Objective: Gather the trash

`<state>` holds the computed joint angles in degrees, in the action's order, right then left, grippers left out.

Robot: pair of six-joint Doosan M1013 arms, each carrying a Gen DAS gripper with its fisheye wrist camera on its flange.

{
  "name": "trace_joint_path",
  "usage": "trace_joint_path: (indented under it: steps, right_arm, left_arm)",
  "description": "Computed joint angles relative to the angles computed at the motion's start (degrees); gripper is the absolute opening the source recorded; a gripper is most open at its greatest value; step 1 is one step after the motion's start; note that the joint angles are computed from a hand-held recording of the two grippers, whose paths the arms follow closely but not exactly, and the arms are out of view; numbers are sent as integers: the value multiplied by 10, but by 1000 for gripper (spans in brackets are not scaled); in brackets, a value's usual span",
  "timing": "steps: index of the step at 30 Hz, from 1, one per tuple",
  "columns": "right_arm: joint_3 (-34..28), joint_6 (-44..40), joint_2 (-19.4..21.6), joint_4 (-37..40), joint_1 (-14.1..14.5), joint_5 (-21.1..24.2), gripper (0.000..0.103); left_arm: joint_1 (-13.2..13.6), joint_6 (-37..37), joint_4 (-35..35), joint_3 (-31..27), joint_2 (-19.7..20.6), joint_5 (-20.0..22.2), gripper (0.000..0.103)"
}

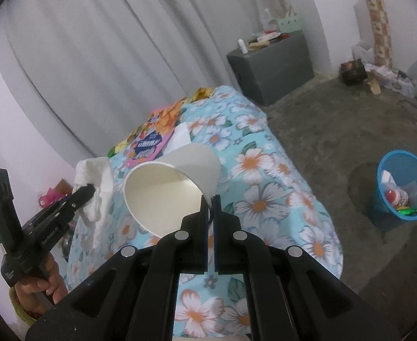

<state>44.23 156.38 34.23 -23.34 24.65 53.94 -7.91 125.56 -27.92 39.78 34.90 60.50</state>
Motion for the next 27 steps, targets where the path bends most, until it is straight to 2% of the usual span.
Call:
trace_joint_path:
  steps: [7, 18, 23, 27]
  right_arm:
    - [31, 25, -20, -23, -2, -9, 1]
    - [64, 56, -36, -37, -6, -19, 1]
    - [77, 78, -44, -52, -9, -16, 1]
    - [91, 103, -54, -78, -10, -1, 1]
  left_arm:
    - [-10, 20, 0, 17, -13, -20, 13]
    - [-24, 37, 2, 23, -17, -23, 13]
    - [-29, 37, -5, 6, -7, -1, 13]
    - [-33, 27, -25, -35, 17, 49, 13]
